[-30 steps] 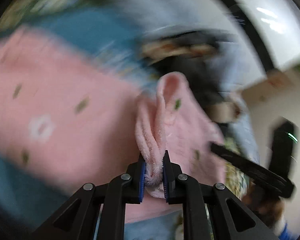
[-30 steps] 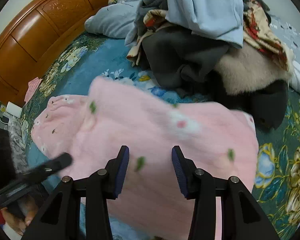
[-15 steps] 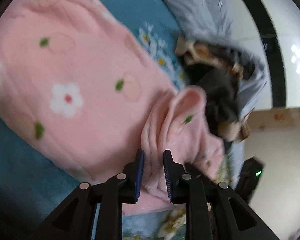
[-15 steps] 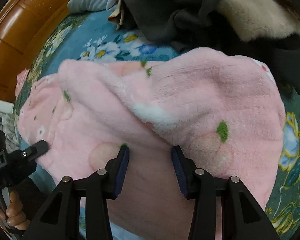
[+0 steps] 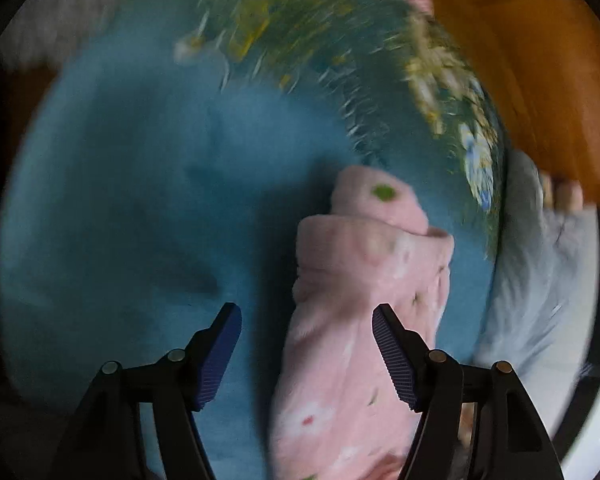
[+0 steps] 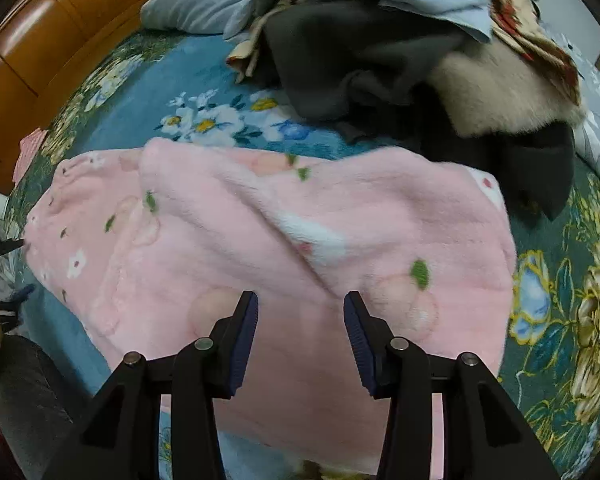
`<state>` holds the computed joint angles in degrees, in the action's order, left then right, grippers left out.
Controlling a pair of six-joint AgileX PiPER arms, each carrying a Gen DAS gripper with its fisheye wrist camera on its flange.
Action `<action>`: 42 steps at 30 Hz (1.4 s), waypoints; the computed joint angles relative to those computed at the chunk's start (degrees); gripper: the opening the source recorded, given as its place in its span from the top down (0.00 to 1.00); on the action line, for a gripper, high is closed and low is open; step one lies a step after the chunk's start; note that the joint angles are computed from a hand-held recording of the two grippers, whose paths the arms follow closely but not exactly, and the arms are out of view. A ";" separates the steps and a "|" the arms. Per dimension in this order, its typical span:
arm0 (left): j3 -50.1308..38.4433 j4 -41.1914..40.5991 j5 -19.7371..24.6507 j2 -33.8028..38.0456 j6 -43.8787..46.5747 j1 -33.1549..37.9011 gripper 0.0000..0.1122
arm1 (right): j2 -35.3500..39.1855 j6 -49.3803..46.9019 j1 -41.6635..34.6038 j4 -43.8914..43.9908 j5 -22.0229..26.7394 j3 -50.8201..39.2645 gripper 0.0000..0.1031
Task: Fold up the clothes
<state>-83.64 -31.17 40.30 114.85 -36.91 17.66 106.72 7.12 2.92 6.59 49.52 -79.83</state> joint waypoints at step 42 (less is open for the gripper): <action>-26.68 25.83 14.40 6.87 30.05 -54.93 0.77 | -8.97 -3.78 -26.60 9.03 -4.69 14.20 0.55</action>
<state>-110.32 -5.34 54.70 121.72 -6.87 -37.26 97.74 3.34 -23.68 15.61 44.83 -65.63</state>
